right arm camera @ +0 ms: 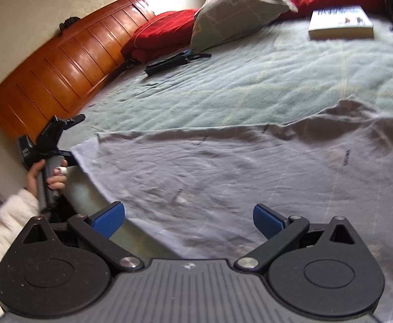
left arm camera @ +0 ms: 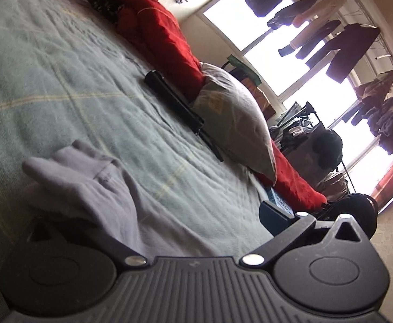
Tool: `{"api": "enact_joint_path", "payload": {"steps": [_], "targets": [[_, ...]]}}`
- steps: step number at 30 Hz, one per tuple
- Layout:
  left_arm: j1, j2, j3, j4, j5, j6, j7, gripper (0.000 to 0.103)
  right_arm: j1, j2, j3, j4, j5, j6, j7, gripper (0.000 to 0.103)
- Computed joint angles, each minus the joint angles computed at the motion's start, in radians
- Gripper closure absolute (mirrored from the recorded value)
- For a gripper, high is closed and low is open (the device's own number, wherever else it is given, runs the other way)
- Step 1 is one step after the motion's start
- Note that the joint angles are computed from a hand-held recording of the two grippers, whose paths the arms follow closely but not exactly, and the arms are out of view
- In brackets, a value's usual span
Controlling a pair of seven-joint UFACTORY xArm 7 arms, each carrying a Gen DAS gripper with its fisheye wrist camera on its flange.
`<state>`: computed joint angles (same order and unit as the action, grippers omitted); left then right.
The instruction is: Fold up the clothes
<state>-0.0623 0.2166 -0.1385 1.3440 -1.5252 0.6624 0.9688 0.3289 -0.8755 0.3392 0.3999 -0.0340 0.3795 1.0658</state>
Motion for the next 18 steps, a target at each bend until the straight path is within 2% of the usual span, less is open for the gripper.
{"api": "enact_joint_path", "payload": {"steps": [4, 7, 10, 14, 18], "targets": [[-0.012, -0.045, -0.002, -0.022, -0.016, -0.015, 0.011, 0.001, 0.063, 0.076, -0.091, 0.054, 0.043, 0.023, -0.083, 0.000], [-0.030, -0.086, 0.000, -0.043, -0.031, -0.023, 0.033, 0.001, 0.055, 0.132, -0.084, 0.115, 0.045, 0.069, -0.124, 0.000], [-0.057, -0.120, 0.003, -0.057, -0.019, -0.035, 0.038, 0.001, 0.059, 0.157, -0.064, 0.128, 0.044, 0.047, -0.150, 0.000], [-0.086, -0.160, 0.010, -0.078, -0.005, -0.027, 0.037, 0.001, 0.109, 0.171, -0.084, 0.113, 0.086, 0.002, -0.187, 0.000], [-0.117, -0.188, 0.012, -0.092, 0.006, -0.023, 0.051, 0.001, 0.106, 0.154, -0.076, 0.099, 0.103, -0.006, -0.183, 0.000]]}}
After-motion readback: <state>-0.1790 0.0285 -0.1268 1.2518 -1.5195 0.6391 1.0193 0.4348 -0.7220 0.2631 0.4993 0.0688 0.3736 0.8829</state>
